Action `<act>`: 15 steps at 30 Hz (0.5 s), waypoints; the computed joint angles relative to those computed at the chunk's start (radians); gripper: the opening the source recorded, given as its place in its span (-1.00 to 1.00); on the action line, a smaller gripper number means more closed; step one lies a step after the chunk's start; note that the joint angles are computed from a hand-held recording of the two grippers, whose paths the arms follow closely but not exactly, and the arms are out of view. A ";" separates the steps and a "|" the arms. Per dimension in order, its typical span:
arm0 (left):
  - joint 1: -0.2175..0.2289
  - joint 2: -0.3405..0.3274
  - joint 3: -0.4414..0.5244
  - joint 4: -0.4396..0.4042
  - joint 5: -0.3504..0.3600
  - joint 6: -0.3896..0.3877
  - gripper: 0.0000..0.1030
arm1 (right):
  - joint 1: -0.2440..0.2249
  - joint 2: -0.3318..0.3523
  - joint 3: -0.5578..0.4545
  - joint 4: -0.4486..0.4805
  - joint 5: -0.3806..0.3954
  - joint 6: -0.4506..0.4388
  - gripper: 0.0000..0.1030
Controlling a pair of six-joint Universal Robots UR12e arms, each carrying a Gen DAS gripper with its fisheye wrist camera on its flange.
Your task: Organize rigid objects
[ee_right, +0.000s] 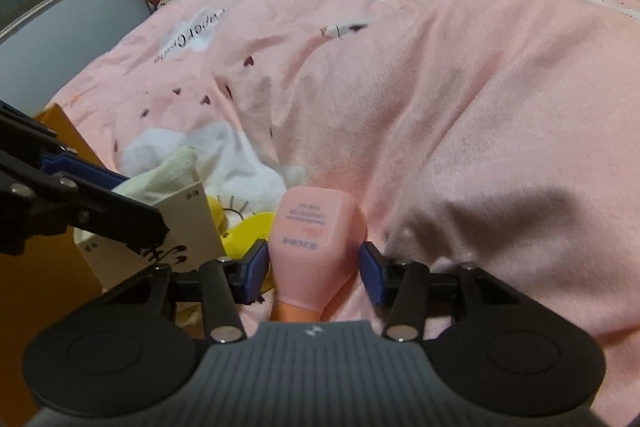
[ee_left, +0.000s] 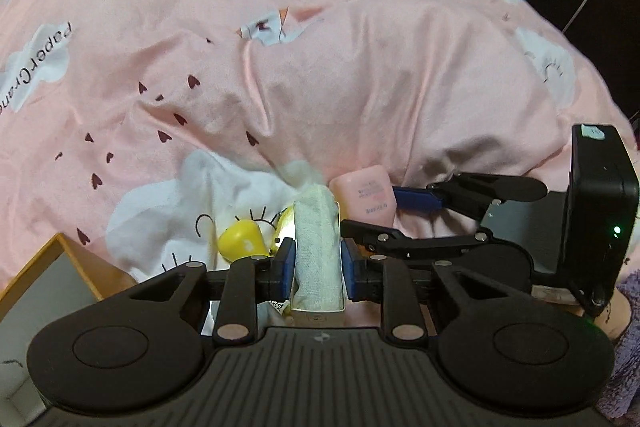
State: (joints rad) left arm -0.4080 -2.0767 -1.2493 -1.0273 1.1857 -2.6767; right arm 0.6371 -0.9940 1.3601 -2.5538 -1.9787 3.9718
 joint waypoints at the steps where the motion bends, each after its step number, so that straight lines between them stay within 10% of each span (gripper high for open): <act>1: 0.004 0.007 -0.008 0.011 -0.010 -0.003 -0.48 | 0.004 -0.002 -0.001 -0.008 -0.008 -0.007 -0.07; 15: 0.089 0.181 -0.161 0.195 -0.119 -0.042 -0.50 | 0.081 -0.021 -0.064 -0.200 -0.087 -0.174 -0.12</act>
State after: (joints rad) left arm -0.3186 -1.8961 -1.4104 -0.8324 1.0668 -2.7187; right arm 0.7180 -1.0153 1.2957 -2.7535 -2.0653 3.7982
